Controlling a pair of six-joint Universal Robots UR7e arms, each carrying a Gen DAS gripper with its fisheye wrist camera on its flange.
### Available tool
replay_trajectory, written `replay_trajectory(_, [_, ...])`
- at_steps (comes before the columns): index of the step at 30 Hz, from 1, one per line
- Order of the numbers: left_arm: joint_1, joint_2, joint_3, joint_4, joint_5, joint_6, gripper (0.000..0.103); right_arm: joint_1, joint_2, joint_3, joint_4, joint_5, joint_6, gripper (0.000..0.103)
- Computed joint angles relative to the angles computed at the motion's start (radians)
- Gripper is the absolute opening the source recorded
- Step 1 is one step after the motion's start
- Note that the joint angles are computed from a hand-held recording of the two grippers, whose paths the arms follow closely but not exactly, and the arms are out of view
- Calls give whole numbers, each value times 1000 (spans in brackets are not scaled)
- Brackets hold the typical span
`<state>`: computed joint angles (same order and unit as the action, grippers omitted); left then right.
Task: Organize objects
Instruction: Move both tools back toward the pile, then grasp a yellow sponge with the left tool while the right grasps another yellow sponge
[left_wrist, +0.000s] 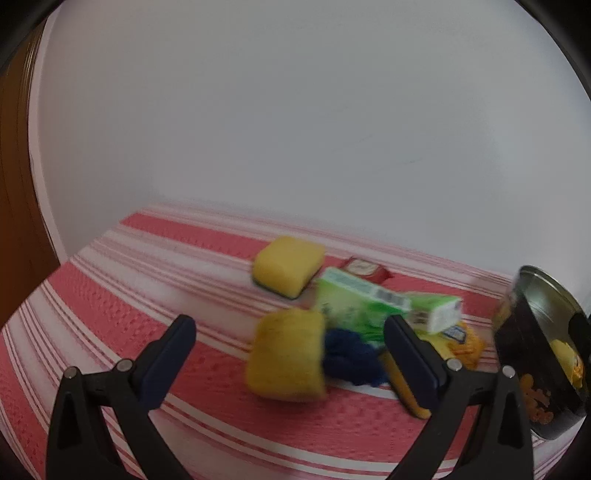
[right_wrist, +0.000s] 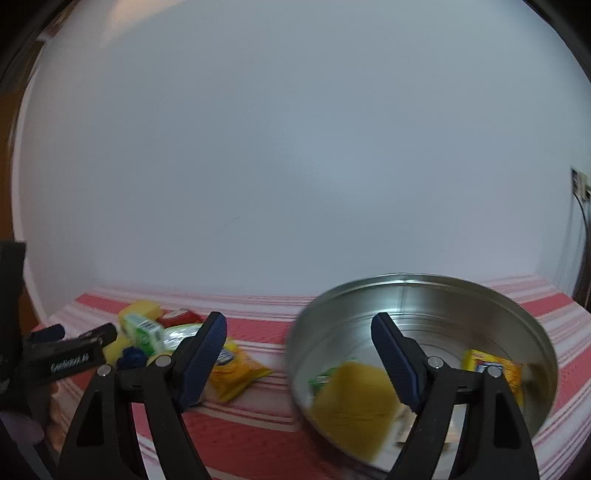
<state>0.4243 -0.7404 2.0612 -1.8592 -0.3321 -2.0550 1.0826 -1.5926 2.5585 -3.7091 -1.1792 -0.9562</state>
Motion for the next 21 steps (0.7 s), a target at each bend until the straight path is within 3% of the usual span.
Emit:
replay_trajectory(6, [53, -19, 75, -344, -60, 314, 103, 94, 1, 3, 124, -111, -60, 82])
replay_trajectory(10, [91, -34, 119, -509, -120, 421, 101, 165, 24, -21, 217, -219, -55, 82])
replay_trajectory(15, [132, -45, 136, -594, -180, 477, 98, 225, 57, -51, 306, -320, -56, 82])
replay_trajectory(21, [129, -38, 107, -530, -183, 469, 89, 288, 120, -114, 432, -471, -17, 82])
